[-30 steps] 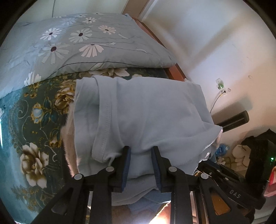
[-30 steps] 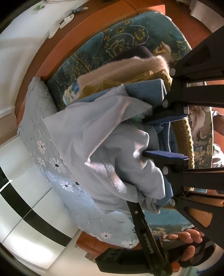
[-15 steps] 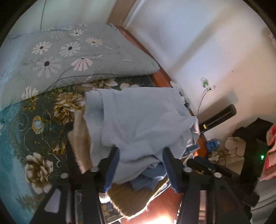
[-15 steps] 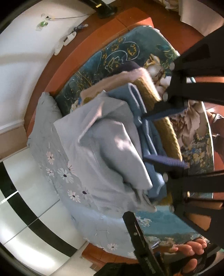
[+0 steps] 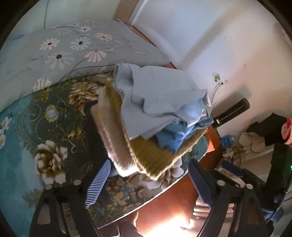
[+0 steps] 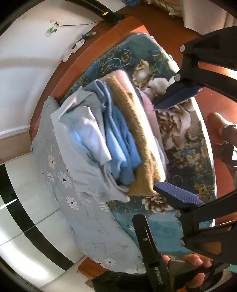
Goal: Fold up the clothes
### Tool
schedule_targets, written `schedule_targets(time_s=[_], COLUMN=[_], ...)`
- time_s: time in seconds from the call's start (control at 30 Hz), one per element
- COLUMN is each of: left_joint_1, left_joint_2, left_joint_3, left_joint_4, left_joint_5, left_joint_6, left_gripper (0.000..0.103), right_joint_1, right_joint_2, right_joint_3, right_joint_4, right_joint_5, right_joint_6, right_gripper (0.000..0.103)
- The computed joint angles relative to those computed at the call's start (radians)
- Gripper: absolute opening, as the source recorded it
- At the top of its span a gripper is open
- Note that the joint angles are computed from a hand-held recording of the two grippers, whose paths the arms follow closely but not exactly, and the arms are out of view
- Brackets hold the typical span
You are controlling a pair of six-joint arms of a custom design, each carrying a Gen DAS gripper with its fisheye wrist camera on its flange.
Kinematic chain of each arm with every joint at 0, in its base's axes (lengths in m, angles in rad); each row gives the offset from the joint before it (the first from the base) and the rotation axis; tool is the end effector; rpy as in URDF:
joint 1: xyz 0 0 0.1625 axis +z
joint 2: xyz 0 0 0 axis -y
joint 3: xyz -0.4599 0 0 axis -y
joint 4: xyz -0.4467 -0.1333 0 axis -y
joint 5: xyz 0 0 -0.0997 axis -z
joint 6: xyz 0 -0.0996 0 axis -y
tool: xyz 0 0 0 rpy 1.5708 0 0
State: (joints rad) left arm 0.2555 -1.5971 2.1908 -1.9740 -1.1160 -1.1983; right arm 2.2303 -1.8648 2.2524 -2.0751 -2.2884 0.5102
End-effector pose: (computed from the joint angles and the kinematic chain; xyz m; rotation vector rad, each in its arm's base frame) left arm -0.3801 -0.2823 0.2656 0.2235 2.7665 -0.5288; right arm 0.2914 -0.2651 0.3709 0.1334 -2.5262 0.6468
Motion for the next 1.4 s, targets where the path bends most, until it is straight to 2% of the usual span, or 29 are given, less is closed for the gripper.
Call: schedule_targets(time_s=[0.07,0.2,0.37,0.5,0.63,0.7,0.73,0.93,1.1,1.2,1.33,1.4], left_joint_1=[-0.029,-0.074,-0.153,-0.207,-0.250,-0.259,-0.262,-0.246,-0.254,-0.257,-0.250,-0.252], left_joint_2=[-0.015,-0.048,-0.043,-0.030,0.007,0.052,0.058,0.063,0.087,0.104,0.121,0.140], left_joint_3=[0.012,0.042,0.031,0.032,0.005,-0.036,-0.039,-0.018,0.001,0.023,0.047,0.044], left_joint_4=[0.023,0.030,0.114,0.132,0.187,0.284,0.291,0.223,0.244,0.242,0.210,0.234], left_joint_5=[0.008,0.027,0.082,0.104,0.124,0.142,0.147,0.110,0.114,0.114,0.085,0.084], left_joint_6=[-0.034,-0.078,-0.145,-0.166,-0.173,-0.198,-0.195,-0.223,-0.247,-0.245,-0.281,-0.311], left_gripper=[0.103,0.103,0.103,0.103,0.103,0.103,0.103,0.103,0.103,0.103,0.103,0.103], right_joint_1=[0.014,0.040,0.088,0.114,0.138,0.144,0.148,0.168,0.135,0.125,0.106,0.091], right_joint_2=[-0.010,-0.033,-0.080,-0.130,-0.160,-0.176,-0.183,-0.205,-0.240,-0.245,-0.265,-0.279], right_joint_3=[0.004,0.018,0.044,0.078,0.102,0.115,0.122,0.161,0.189,0.205,0.228,0.238], right_joint_4=[0.017,0.027,0.054,0.031,0.028,0.019,0.014,0.002,-0.006,-0.014,-0.006,-0.003], right_joint_5=[0.000,0.002,0.001,0.015,-0.016,-0.027,-0.033,-0.096,-0.059,-0.068,-0.062,-0.047], right_joint_6=[0.016,0.027,0.052,0.029,0.035,0.045,0.049,0.056,0.015,-0.006,-0.014,-0.021], right_gripper=[0.083,0.083,0.084,0.102,0.103,0.103,0.103,0.103,0.103,0.103,0.103,0.103])
